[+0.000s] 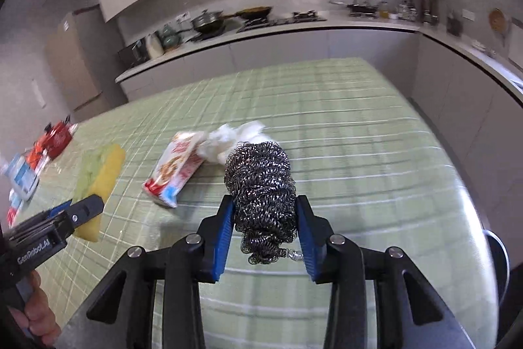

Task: Collect trash
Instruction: 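Carry the sponge and steel wool to the bucket and release both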

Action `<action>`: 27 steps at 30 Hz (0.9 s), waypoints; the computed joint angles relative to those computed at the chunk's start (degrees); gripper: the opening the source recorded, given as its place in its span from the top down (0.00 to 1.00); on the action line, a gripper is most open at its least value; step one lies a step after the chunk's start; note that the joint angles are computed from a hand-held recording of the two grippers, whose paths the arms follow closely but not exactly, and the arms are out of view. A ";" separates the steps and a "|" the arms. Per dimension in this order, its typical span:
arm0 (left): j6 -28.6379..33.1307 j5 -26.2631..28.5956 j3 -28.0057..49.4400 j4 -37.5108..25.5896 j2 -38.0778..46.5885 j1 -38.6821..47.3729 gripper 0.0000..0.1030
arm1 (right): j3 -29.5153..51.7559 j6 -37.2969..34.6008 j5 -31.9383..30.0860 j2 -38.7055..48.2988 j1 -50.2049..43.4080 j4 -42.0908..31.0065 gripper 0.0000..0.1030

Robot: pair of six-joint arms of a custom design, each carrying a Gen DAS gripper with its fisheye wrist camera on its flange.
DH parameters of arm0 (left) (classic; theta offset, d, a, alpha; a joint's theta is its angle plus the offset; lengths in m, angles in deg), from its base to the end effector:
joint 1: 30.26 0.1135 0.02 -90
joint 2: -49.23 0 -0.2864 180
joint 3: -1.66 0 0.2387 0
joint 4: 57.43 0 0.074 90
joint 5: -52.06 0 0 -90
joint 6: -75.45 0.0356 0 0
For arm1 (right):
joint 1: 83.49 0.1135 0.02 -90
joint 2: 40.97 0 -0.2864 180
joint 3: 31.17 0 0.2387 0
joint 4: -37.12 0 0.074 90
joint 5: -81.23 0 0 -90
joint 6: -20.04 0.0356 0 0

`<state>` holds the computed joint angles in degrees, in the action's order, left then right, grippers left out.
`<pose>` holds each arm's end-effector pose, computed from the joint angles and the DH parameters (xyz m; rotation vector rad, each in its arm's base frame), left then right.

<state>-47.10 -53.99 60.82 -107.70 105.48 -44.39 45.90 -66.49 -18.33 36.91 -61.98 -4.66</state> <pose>0.1698 -0.0326 0.2841 -0.5045 2.3021 -0.0592 0.2573 0.1078 0.3163 -0.4509 2.2935 0.4125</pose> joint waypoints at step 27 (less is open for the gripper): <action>-18.12 -12.72 43.75 4.34 52.39 -44.12 0.65 | 26.43 -45.06 -31.77 20.80 -73.14 -25.50 0.61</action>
<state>-65.22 -66.72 104.57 -103.36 157.87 -88.51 72.34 -111.55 -50.09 57.70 -135.13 -30.16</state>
